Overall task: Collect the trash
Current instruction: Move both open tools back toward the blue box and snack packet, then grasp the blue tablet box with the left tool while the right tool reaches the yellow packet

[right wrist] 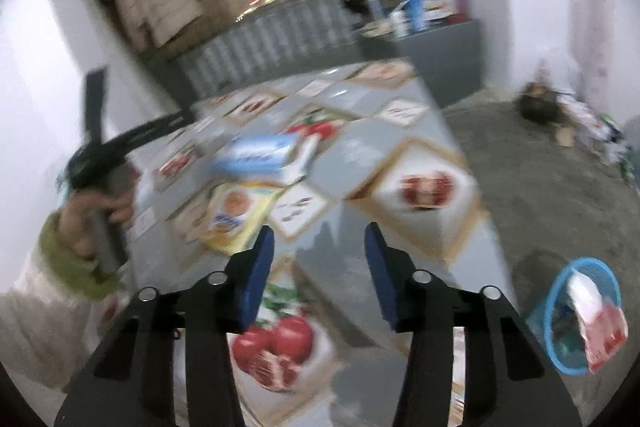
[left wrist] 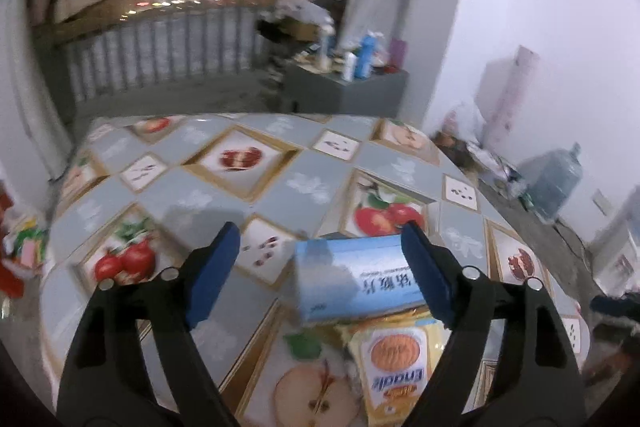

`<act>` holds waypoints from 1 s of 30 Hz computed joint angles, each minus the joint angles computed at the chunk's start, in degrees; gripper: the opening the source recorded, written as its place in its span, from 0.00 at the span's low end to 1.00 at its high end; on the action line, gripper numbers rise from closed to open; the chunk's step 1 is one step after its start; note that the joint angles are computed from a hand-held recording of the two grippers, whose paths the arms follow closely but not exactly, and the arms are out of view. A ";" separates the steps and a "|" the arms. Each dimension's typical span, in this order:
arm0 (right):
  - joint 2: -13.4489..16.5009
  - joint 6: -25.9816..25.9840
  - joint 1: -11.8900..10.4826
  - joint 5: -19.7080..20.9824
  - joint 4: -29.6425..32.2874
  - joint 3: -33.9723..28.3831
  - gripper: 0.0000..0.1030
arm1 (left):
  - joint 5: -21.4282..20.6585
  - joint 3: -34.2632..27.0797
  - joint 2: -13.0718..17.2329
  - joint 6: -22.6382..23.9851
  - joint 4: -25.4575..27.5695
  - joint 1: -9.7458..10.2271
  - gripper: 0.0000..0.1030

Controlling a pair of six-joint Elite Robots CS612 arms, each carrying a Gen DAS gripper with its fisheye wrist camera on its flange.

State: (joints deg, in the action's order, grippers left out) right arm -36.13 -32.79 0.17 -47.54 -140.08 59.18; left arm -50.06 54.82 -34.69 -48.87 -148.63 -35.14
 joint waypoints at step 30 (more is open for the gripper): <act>3.61 -19.86 6.03 -7.81 24.04 -7.46 0.09 | -9.41 -13.49 7.85 8.25 16.48 2.66 0.24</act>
State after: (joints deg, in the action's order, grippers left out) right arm -32.52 -52.64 6.20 -55.35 -116.05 51.72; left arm -59.47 41.33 -26.85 -40.62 -132.15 -32.49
